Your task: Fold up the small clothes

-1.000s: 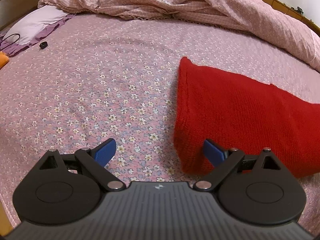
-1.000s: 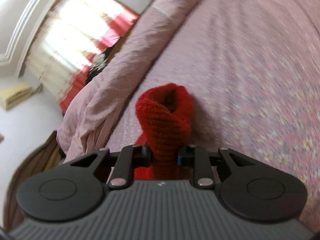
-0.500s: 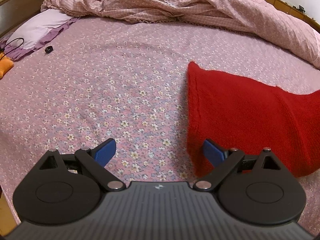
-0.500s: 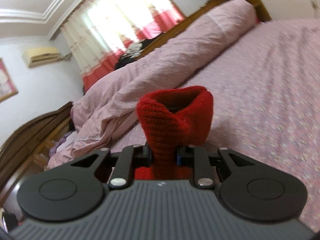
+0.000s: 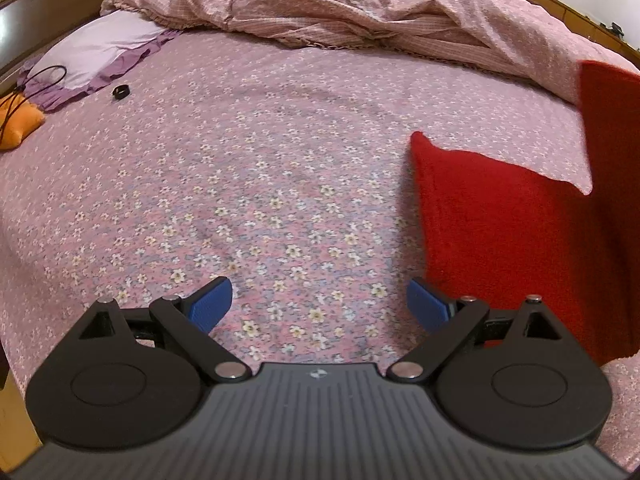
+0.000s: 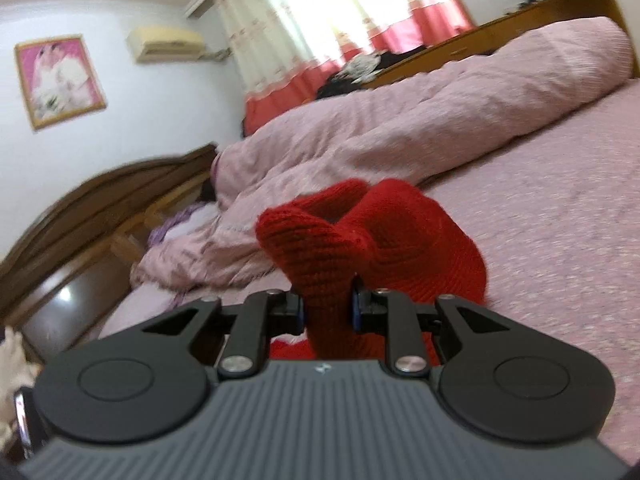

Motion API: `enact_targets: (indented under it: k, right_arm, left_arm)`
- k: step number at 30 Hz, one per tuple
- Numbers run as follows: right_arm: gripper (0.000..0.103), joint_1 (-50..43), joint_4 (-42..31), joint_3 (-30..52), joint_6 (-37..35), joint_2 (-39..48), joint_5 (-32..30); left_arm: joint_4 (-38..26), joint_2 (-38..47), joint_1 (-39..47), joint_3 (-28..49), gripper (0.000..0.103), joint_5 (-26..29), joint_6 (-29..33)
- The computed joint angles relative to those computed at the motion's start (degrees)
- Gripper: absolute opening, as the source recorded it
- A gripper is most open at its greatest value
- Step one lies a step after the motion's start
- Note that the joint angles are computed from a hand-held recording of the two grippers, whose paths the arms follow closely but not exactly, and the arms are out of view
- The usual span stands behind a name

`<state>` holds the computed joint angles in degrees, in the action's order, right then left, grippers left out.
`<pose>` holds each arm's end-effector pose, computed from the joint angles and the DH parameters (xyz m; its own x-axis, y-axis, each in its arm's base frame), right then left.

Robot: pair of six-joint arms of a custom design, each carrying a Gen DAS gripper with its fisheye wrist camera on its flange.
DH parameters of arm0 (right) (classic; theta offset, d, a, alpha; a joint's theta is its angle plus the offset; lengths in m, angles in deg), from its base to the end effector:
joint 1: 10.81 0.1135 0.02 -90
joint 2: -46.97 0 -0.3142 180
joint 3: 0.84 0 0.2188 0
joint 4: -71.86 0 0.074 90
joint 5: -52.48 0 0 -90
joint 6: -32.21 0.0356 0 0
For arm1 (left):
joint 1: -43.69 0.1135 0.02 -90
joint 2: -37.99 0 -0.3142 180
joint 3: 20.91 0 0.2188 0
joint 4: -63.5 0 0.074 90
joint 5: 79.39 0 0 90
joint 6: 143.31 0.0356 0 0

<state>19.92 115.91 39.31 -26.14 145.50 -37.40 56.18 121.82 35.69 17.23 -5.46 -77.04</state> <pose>0.2472 0.1469 0.2108 -0.4483 0.3439 -0.8251 -0.3219 0.7990 0.5080 0.2036 -0.0187 0.1829 -0.7115 -0.2905 -0.6398 -0.3469 0.9371 -0.0397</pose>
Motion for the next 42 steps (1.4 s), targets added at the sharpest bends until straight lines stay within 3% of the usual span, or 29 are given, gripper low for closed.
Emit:
enact_targets:
  k: [10,21,27,33,39,42]
  right_arm:
    - [0.023,8.69,-9.18,8.72,-3.13,9.6,0.09]
    - [0.023,11.32,-1.7,8.41,0.53,9.17,6.27]
    - [0.023,15.2,-3.56,10.54,-2.24,10.58,3.09]
    - [0.023,18.01,-3.58,10.8,-1.86,16.19,0.85]
    - [0.023,18.14,0.14,8.3,1.73,14.72,0.16]
    - [0.023,18.0,-1.59,9.83,0.64,15.89,-0.28]
  left_arm:
    - [2.39,-1.02,6.23,-2.83,0.096,3.3,2.49]
    - [3.76,-3.3,12.34,-5.16,0.096,6.42,5.33]
    - [4.16,-4.3,15.91,-6.57,0.096,7.58,6.39]
    - [4.33,-4.94,17.48,-7.34,0.096,8.03,7.6]
    - [3.63,-5.8,17.32,-6.95,0.096,7.67,7.52]
    - [2.72,-5.98,16.71,-6.51,0.096,7.11,6.82]
